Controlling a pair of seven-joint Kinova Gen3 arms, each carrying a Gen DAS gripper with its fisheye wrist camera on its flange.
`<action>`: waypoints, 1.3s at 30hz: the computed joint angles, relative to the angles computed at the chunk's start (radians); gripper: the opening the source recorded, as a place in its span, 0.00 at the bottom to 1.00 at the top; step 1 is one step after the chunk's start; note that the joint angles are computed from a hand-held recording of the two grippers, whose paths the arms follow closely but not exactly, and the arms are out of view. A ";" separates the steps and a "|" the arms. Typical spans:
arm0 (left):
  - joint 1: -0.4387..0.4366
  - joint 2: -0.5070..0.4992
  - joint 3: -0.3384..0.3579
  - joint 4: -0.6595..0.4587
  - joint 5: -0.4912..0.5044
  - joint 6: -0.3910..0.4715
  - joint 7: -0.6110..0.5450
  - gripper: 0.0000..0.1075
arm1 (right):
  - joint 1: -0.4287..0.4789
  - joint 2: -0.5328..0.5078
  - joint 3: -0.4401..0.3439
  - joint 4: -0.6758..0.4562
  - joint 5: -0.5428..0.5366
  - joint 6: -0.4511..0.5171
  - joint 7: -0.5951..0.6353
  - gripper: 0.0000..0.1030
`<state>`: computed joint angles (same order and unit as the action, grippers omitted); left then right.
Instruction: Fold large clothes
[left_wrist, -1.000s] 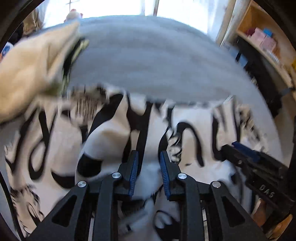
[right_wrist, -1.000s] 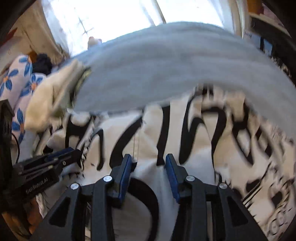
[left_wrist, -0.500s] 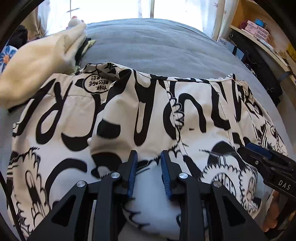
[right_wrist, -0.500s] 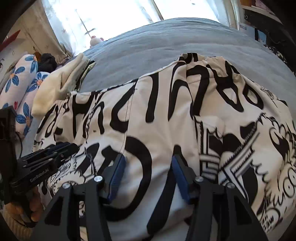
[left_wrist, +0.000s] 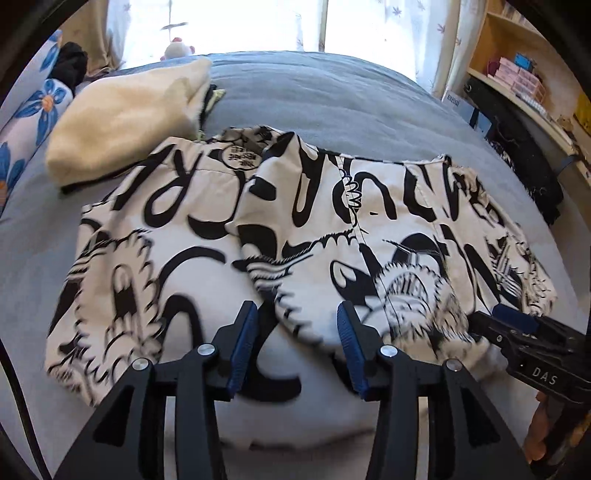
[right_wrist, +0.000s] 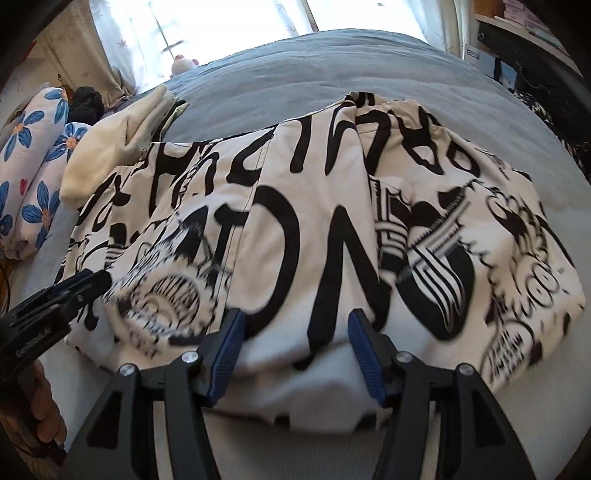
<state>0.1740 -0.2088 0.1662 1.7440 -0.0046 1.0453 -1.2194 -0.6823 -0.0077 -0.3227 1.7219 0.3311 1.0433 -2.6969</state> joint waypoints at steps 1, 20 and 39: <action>-0.001 -0.012 -0.001 -0.003 0.000 0.012 0.003 0.41 | -0.004 -0.009 -0.005 -0.005 0.000 0.014 -0.011 0.56; -0.065 -0.276 0.022 -0.159 0.023 0.298 0.013 0.52 | -0.085 -0.156 -0.308 -0.330 0.276 0.425 -0.048 0.56; -0.081 -0.376 -0.193 0.034 0.235 0.273 -0.046 0.61 | -0.152 -0.076 -0.467 -0.248 0.570 0.605 -0.236 0.67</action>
<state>0.0932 -0.5845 -0.0271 1.7780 0.2308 1.3187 -1.2652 -0.8340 -0.0838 -0.7896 1.4734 0.9013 1.6484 -2.9330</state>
